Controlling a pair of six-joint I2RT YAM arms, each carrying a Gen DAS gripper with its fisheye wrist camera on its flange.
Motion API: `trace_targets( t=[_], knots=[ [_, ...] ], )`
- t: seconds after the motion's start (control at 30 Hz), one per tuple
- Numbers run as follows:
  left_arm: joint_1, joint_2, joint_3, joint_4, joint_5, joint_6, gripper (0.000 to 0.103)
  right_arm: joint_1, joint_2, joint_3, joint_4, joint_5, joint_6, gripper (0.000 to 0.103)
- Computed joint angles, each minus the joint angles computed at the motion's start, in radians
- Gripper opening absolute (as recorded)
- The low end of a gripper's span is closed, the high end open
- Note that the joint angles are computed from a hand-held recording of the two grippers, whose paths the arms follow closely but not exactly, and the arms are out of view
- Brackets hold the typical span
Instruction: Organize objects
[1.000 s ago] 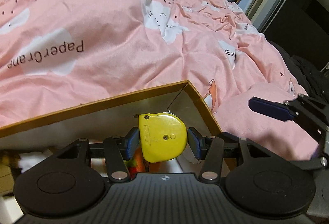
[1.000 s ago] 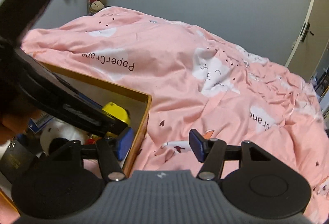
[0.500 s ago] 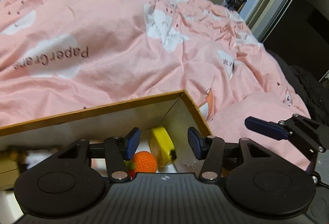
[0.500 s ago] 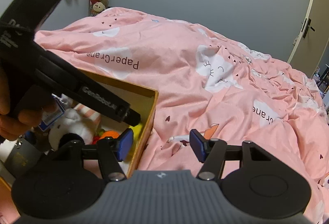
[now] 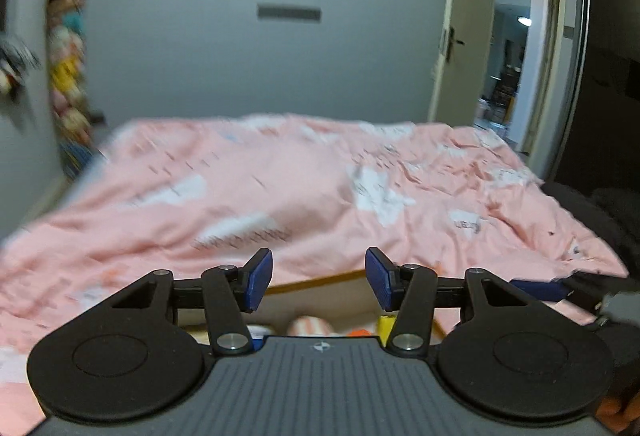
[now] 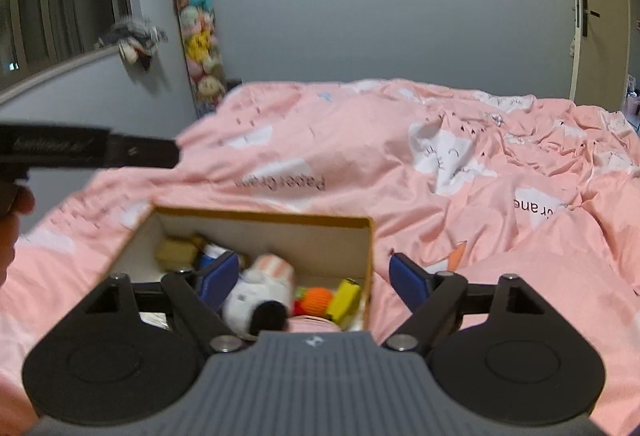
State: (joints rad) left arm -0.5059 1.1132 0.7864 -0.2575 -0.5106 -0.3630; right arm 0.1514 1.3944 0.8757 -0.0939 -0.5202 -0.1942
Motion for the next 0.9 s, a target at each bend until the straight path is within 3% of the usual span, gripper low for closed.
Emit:
trace_targets(
  t=[0.1,0.2,0.37,0.47,0.67,0.9],
  knots=[
    [-0.141,-0.076,-0.007,-0.108,-0.206,-0.065,0.068,-0.012,-0.123,-0.066,-0.01,-0.036,0.041,0.088],
    [-0.273,-0.101,0.015,-0.282,-0.37,-0.232,0.076,-0.024,-0.245,-0.128,-0.034,-0.065,0.07,0.093],
    [-0.454,-0.065,0.002,-0.536,-0.517,-0.585,0.076,-0.026,-0.447,-0.253,-0.04,-0.032,0.086,0.098],
    [-0.525,-0.041,-0.02,-0.674,-0.516,-0.813,0.076,-0.035,-0.552,-0.321,-0.053,-0.021,0.114,0.1],
    [-0.677,0.057,-0.018,-0.94,-0.482,-1.278,0.076,-0.014,-0.698,-0.404,-0.151,0.029,0.028,0.1],
    [-0.805,0.172,0.014,-1.054,-0.426,-1.495,0.076,-0.018,-0.808,-0.485,-0.206,0.043,0.004,0.102]
  ],
)
